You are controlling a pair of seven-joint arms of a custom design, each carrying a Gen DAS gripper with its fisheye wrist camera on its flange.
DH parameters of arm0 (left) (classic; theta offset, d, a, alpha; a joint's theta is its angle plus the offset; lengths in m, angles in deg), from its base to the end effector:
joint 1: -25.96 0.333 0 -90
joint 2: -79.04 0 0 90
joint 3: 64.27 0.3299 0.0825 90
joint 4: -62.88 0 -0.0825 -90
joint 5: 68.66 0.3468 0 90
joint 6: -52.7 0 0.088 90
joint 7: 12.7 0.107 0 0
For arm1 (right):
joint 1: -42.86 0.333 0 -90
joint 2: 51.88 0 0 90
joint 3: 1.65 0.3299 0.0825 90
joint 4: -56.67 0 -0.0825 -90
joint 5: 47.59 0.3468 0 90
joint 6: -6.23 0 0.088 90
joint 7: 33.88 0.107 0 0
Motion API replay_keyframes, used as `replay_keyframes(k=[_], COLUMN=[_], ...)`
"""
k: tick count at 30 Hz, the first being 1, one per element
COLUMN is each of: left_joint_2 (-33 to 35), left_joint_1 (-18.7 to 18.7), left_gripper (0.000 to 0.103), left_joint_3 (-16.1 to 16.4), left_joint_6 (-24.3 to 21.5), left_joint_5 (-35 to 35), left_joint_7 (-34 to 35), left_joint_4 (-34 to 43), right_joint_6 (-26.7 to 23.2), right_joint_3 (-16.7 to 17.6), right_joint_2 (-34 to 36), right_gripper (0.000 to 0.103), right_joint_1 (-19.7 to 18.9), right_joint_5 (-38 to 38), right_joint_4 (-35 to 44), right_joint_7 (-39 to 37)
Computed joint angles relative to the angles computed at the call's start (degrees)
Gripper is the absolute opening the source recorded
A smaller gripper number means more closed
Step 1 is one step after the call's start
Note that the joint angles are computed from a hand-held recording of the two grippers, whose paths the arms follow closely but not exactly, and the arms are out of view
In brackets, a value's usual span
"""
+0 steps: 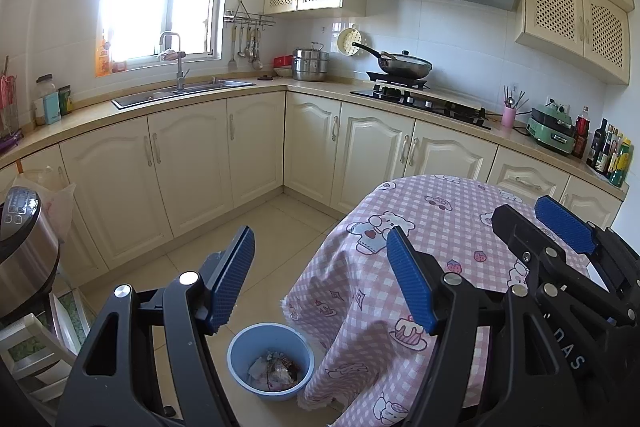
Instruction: Collect trash
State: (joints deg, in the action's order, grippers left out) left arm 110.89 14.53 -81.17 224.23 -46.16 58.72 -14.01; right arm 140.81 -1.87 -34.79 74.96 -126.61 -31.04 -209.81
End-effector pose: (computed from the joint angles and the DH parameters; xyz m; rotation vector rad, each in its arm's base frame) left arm 0.6594 -0.3089 0.5762 -1.2807 1.8987 -1.2550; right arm 0.5717 0.3393 0.5774 -1.2512 1.6703 -1.1991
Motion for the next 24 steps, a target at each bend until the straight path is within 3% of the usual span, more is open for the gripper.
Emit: replay_keyframes(k=[24], left_joint_2=[3.26], left_joint_1=[-0.8], left_gripper=[0.066], left_joint_3=[-0.09], left_joint_6=[-4.18], left_joint_5=[-2.04], left_joint_7=[2.71], left_joint_4=[5.39], right_joint_6=[3.03], right_joint_3=[-1.19], right_joint_2=[1.85], right_gripper=[0.05], right_joint_1=[-1.04], right_joint_5=[2.05], right_joint_4=[1.16], right_joint_7=[-0.86])
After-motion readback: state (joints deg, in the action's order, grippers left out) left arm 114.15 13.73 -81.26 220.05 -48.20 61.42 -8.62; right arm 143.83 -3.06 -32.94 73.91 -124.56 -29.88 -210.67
